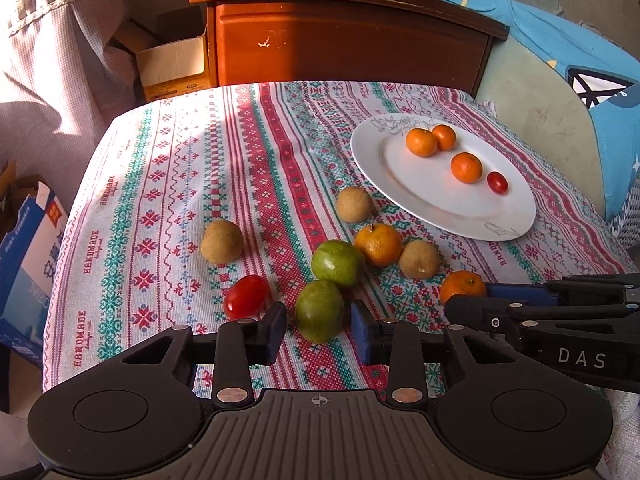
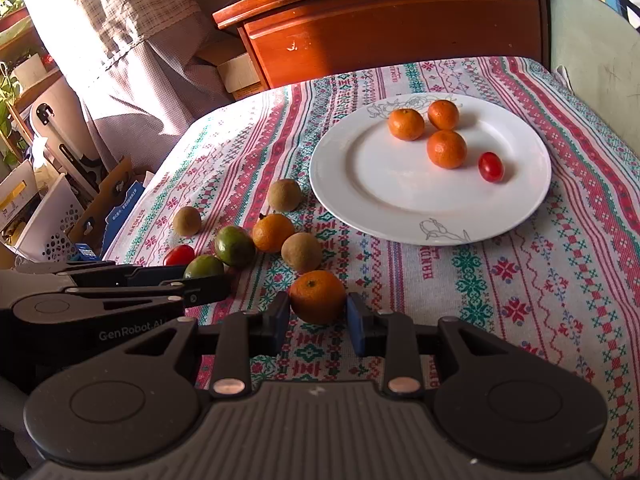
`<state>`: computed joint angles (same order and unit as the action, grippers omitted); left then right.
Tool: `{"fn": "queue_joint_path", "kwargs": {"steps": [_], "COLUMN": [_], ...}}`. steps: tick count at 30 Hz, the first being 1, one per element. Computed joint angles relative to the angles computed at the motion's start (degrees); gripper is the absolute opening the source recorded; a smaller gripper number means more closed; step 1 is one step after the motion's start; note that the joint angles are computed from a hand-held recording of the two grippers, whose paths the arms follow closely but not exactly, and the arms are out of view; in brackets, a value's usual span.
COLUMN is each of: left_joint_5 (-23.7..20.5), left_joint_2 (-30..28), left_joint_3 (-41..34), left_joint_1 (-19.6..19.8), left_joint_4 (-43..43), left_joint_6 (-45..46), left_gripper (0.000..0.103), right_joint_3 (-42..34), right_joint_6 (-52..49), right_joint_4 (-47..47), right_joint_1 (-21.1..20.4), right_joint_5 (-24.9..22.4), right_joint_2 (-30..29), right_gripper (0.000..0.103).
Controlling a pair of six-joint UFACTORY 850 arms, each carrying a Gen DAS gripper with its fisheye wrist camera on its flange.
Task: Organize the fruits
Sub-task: 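Grasp a green lime with the left tool while the right grasps a tangerine, then carry the lime and tangerine onto the white plate and open both tools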
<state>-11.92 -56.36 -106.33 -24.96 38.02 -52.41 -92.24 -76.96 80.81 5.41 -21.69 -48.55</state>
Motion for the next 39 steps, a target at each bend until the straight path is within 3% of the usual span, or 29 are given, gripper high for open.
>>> {"fn": "queue_joint_path", "kwargs": {"steps": [7,22,29,36,39], "left_joint_5": [-0.9,0.5,2.3,0.3,-1.2], "left_joint_2": [-0.9,2.1,1.5,-3.0,-6.2], "left_joint_3": [-1.0,2.1,-1.1,-10.8,-16.9], "left_joint_1": [-0.6,-0.9,-0.8,-1.0,-0.9], "left_joint_4": [7.2,17.1,19.1,4.4,-7.9], "left_joint_6": [-5.6,-17.4,-20.3,-3.4,9.3], "left_gripper": [0.024,0.024,0.024,0.024,0.024], "right_joint_3": [0.1,1.1,-1.4,-7.0,-10.1], "right_joint_6": [-0.5,-7.2,-10.5,-9.7,-4.1], "right_joint_4": [0.8,9.2,13.9,15.2,11.7], "right_joint_1": [-0.1,-0.9,-2.3,-4.0,-4.7], "right_joint_5": [-0.3,-1.7,-0.9,1.2,2.2], "right_joint_2": [0.0,1.6,1.4,-1.2,-3.2], "right_gripper": [0.031,0.030,0.030,0.030,0.030]}}
